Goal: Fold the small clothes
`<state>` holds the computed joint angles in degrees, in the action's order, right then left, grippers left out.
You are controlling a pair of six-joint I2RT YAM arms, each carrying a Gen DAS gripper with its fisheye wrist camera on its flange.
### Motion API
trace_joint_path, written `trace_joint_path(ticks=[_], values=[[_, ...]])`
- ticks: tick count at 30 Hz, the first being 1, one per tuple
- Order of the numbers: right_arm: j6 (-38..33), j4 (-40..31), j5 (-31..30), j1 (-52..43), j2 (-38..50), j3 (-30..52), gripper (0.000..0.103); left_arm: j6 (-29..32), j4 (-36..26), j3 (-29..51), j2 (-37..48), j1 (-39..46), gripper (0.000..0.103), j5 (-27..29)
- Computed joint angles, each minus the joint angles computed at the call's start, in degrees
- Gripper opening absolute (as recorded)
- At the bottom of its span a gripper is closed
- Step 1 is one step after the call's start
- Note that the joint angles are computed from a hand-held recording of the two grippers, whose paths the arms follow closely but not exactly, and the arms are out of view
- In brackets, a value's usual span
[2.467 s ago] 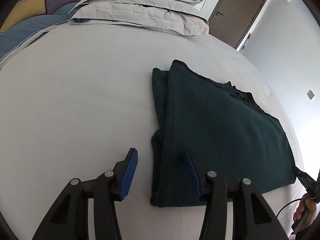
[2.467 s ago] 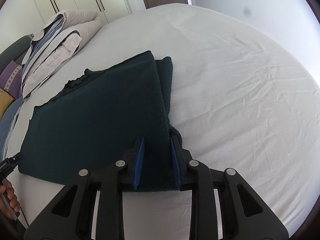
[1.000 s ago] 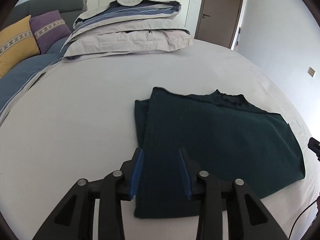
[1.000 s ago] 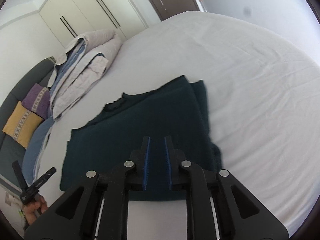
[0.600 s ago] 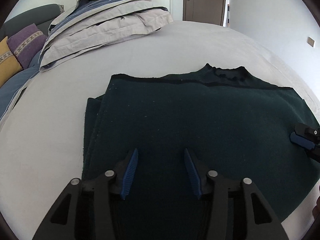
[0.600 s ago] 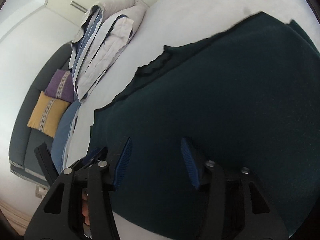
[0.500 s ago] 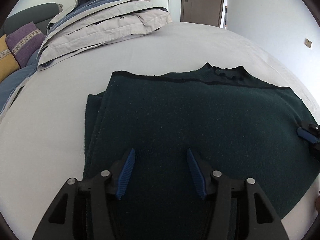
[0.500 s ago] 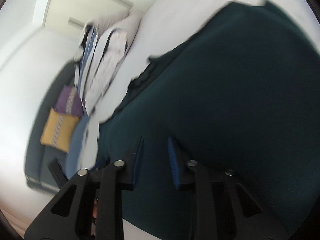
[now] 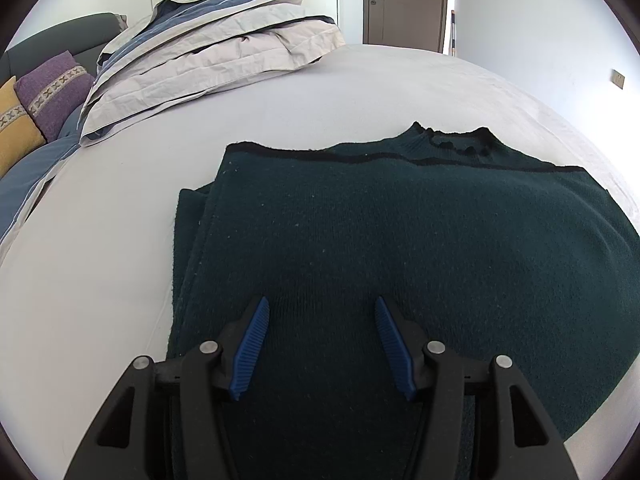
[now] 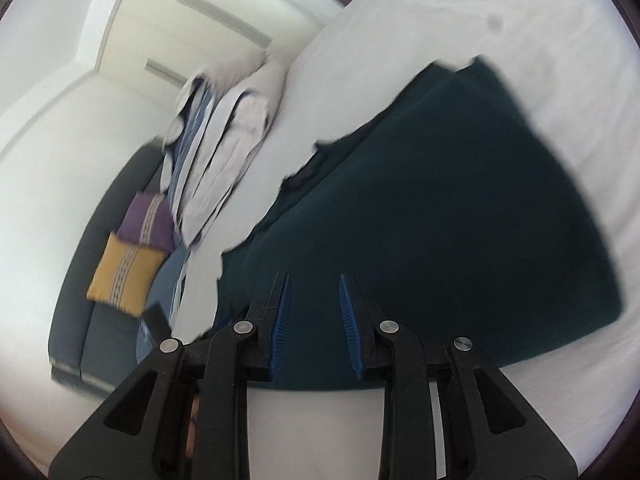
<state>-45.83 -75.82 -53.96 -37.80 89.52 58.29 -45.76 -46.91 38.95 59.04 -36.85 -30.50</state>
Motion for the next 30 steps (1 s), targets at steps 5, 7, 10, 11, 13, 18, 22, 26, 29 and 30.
trace_joint_path(ticks=[5, 7, 10, 11, 13, 18, 22, 26, 29, 30], values=[[17.44, 15.60, 3.92, 19.70, -10.37, -14.70, 0.026, -0.41, -0.14, -0.40, -0.73, -0.38, 0.059, 0.03], [20.23, 20.58, 4.17, 20.60, -8.72, -17.14, 0.025, -0.35, -0.11, -0.69, -1.11, -0.52, 0.059, -0.05], [13.32, 18.40, 1.66, 13.32, -3.37, -16.95, 0.024, -0.24, -0.24, -0.85, -1.55, -0.65, 0.059, -0.16], [11.48, 17.53, 1.85, 10.51, -2.01, -16.00, 0.024, -0.58, -0.84, -0.63, -1.79, -0.90, 0.059, -0.21], [9.40, 17.17, 2.51, 3.94, 0.73, -13.80, 0.024, -2.44, -3.12, 0.43, -2.16, -1.87, 0.059, -0.21], [7.20, 14.06, 2.36, -10.06, 5.03, -8.79, 0.025, -13.49, -8.63, 4.91, -3.79, -13.17, 0.057, -0.05], [2.77, 8.56, 1.16, -7.60, 2.39, -9.93, 0.028, -16.05, -2.74, 6.68, 2.23, -18.46, 0.057, 2.31], [5.74, 12.93, 4.12, -0.26, -1.20, -13.56, 0.030, -15.60, 1.26, 3.52, 4.48, -17.95, 0.057, 3.60], [3.18, 12.33, 2.33, -4.16, 4.86, -11.21, 0.030, -16.14, -1.69, 1.85, -1.02, -17.52, 0.057, 3.70], [4.38, 13.83, 1.91, -5.24, 4.89, -11.29, 0.030, -16.57, -2.89, 1.15, -3.01, -17.55, 0.057, 3.29]])
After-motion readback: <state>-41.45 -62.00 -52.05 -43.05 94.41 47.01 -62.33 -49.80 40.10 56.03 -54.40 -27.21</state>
